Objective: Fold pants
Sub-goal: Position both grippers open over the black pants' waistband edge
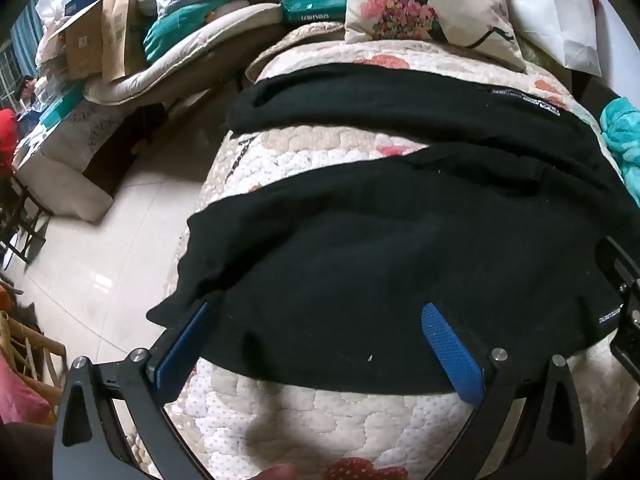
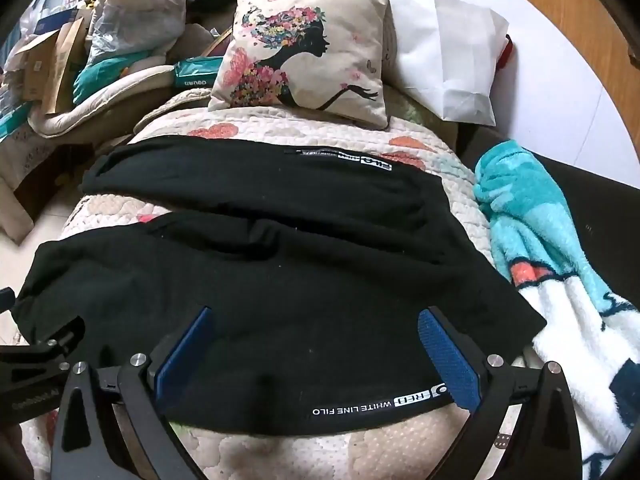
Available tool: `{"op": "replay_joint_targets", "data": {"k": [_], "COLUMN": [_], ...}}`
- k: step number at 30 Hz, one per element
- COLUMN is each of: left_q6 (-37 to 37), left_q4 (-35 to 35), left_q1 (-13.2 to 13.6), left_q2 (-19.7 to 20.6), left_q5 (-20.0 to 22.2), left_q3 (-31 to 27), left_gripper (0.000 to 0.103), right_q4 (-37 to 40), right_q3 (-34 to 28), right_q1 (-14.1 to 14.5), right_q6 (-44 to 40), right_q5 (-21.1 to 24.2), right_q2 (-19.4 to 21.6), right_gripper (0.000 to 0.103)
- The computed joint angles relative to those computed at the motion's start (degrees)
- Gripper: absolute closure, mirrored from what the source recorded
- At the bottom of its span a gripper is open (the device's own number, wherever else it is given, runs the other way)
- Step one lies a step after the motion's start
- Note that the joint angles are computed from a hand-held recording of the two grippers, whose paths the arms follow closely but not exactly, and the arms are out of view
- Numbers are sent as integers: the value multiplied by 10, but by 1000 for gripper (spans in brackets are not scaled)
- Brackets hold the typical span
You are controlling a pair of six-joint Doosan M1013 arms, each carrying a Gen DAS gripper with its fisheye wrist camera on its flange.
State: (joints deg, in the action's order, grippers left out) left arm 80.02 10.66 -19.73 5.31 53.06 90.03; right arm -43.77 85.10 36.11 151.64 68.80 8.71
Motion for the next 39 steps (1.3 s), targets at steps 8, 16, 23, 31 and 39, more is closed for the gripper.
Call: {"op": "replay_joint_targets", "data": {"k": [8,16,23,31,39], "left_q6": [6,9,64,60,79], "left_q4": [2,-56,-97,-102,-59], "left_q1": [-3,18,31,36,36], "left_q2": [12,11,3,-18,-29], "left_q5": [25,21,3,-18,-101], "left_q3": [-3,1,13,5,-38], "left_gripper": [0,0,0,4,4], "right_q4": [10,0,-1,-16,12], "right_q3": [0,0,-2,-3,-11], "right_q1": [-2,0,0,5,-10], "right_q6": [-7,1,-5,5,-10], "right_q5": [-2,0,2,-9,-55], "right_q2": [0,2,2,-6,-24], "right_gripper": [0,0,0,0,0]}}
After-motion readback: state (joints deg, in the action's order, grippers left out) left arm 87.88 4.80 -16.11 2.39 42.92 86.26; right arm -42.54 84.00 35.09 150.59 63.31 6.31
